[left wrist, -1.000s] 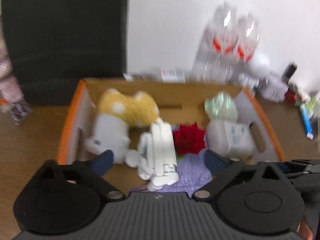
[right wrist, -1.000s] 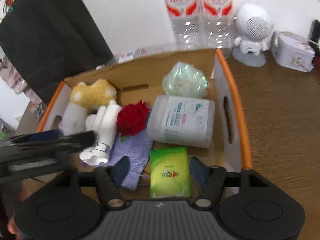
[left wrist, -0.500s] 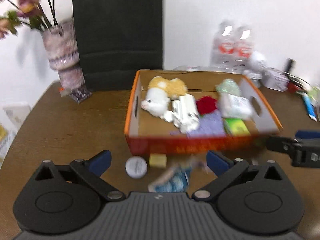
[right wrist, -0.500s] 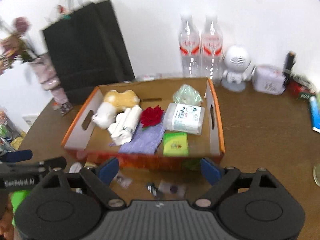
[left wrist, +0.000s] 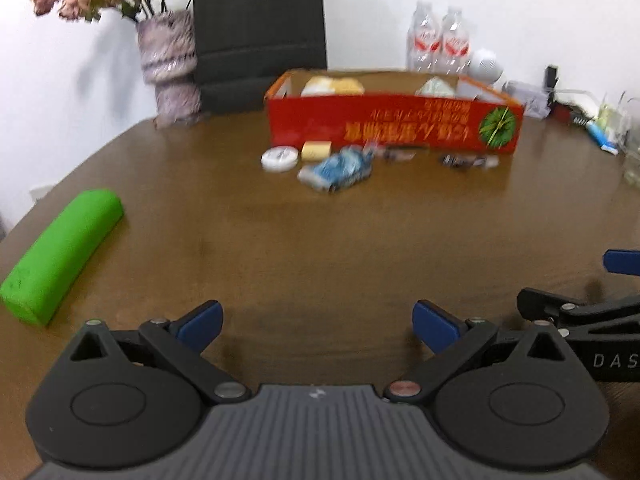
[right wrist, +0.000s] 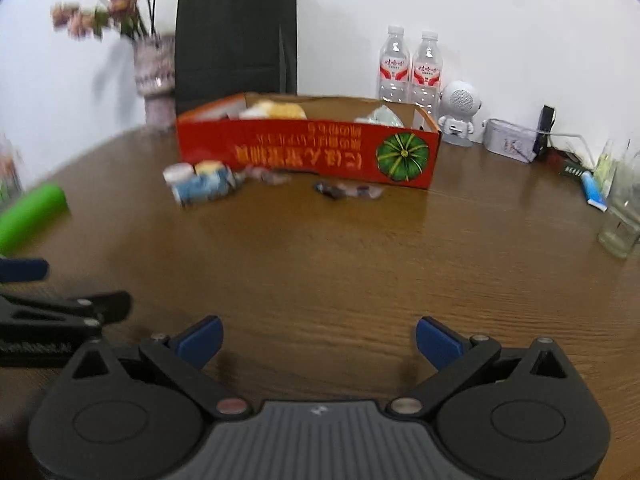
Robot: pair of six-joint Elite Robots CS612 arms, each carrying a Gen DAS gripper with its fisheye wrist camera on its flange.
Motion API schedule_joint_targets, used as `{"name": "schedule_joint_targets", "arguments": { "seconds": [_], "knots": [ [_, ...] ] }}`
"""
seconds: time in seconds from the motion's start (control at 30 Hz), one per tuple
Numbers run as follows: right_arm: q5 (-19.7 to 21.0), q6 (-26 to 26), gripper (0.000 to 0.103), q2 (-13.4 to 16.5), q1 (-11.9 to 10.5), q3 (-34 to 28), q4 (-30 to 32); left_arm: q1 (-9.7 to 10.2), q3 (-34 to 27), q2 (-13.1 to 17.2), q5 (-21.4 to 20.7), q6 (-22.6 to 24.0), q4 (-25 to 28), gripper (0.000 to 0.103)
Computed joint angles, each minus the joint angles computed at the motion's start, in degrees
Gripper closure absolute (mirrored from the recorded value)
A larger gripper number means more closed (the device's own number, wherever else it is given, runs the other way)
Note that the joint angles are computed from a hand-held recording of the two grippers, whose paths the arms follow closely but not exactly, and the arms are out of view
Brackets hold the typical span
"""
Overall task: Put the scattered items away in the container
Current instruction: 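Withdraw both tools from the box back over the table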
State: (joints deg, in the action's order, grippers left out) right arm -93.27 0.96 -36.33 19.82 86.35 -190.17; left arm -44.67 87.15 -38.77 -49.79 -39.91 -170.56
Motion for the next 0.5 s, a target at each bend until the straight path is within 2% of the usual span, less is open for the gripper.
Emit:
{"name": "schedule_joint_targets", "arguments": {
  "seconds": [0.17,0.27,0.5],
  "knots": [
    [2.76,1.21,0.0,-0.26,-0.53,0.3,1.01,-0.16,1.03,-0.27,-0.11,-0.76,-1.71,0.0],
    [2.57,1.32,0.0,-0.12,-0.47,0.28,0.74,0.09,1.3,-0.21,-1.38,-1.77,-2.6,0.0],
    [2.58,1.35,0.0,-0.06,-0.5,0.33,0.55,0.05,1.13,-0.1,-1.24,-1.85,-2.47,0.0]
  ]
}}
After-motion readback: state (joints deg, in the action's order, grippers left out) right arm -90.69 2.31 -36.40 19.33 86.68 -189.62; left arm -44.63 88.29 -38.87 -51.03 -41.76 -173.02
